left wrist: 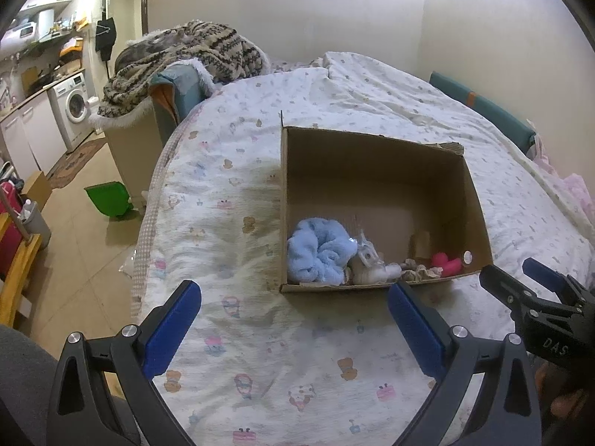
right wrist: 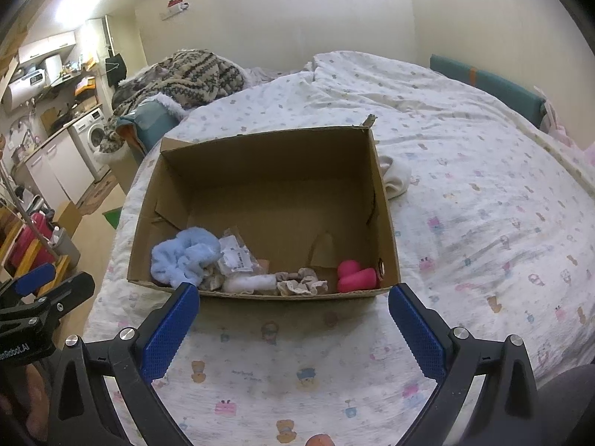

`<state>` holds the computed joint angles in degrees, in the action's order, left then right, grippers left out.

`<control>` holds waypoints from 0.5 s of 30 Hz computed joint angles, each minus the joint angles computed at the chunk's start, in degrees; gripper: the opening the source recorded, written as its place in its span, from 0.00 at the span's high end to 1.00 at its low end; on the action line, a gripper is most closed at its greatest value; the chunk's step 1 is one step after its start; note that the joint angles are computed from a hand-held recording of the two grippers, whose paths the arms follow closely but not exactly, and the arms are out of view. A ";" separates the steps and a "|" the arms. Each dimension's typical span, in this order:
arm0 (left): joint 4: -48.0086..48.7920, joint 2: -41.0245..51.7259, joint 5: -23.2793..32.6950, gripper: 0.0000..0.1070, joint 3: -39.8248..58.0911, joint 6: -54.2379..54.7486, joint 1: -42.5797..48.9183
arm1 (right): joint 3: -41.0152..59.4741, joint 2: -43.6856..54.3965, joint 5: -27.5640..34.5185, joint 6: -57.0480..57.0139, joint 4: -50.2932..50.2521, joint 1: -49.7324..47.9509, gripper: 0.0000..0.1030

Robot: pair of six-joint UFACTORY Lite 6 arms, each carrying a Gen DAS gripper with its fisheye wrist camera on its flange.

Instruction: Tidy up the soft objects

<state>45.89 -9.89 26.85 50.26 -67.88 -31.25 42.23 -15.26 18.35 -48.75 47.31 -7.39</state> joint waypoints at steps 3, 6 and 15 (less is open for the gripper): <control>0.18 -0.07 0.00 0.06 -0.06 -0.16 -0.02 | 0.04 0.10 0.04 -0.27 0.17 -0.05 0.00; -0.07 -0.01 -0.08 0.06 -0.05 0.06 0.05 | 0.02 0.01 0.06 -0.06 0.00 -0.03 0.00; -0.02 -0.09 0.28 0.06 -0.08 0.00 -0.27 | 0.09 0.12 0.03 0.08 -0.26 0.02 0.00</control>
